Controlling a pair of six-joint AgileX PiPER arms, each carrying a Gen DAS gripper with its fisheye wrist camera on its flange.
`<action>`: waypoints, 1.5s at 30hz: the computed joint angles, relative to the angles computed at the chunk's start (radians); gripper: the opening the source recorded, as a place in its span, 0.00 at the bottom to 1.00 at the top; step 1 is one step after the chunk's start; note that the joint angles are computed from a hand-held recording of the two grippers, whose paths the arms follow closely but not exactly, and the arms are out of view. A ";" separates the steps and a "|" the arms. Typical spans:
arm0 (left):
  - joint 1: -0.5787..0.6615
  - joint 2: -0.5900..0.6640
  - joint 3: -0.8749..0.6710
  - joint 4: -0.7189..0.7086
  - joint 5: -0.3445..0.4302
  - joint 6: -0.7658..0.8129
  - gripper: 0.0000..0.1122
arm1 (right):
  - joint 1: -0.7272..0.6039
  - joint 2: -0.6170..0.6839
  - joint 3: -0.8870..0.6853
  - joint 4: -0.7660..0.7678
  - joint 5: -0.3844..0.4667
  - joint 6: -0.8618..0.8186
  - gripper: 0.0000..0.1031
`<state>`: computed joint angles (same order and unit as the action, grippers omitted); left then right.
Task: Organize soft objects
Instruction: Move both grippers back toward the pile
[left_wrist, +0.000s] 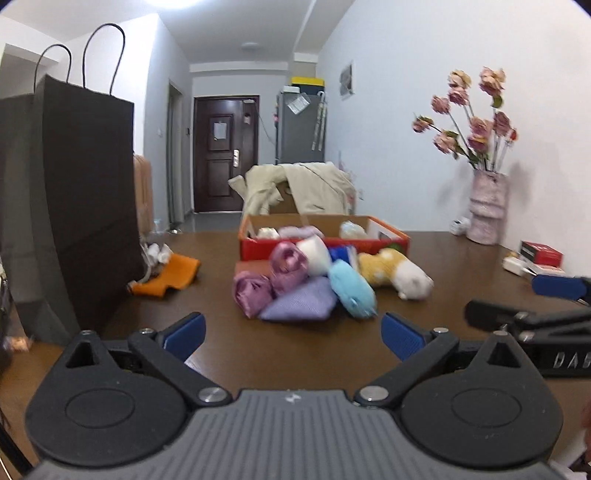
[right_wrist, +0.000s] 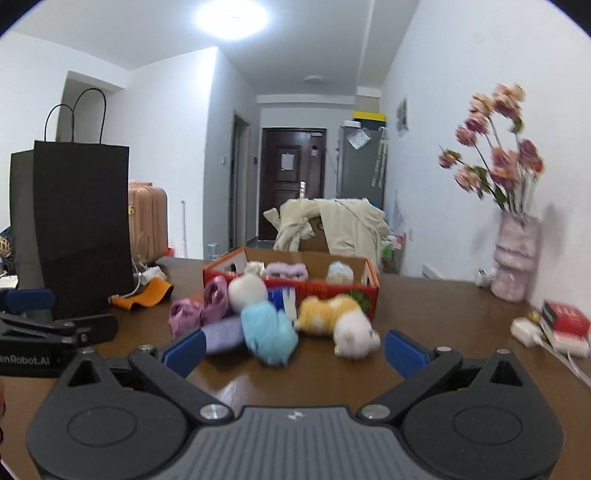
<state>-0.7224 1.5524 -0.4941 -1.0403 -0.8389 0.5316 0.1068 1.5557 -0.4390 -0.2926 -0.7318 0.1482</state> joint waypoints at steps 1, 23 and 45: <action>-0.016 0.006 0.009 -0.008 -0.016 -0.004 0.92 | 0.004 -0.002 0.034 0.015 -0.032 -0.014 1.00; 0.023 0.059 0.007 0.058 0.029 -0.077 0.92 | 0.030 0.050 0.092 0.137 -0.102 -0.054 1.00; 0.446 0.320 -0.429 0.414 0.403 -0.139 0.92 | 0.049 0.346 -0.438 0.048 0.233 0.105 0.99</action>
<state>-0.2766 1.8722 -0.9236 -0.6264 -0.4355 0.3926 0.1554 1.9021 -0.8767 -0.2446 -0.4985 0.2531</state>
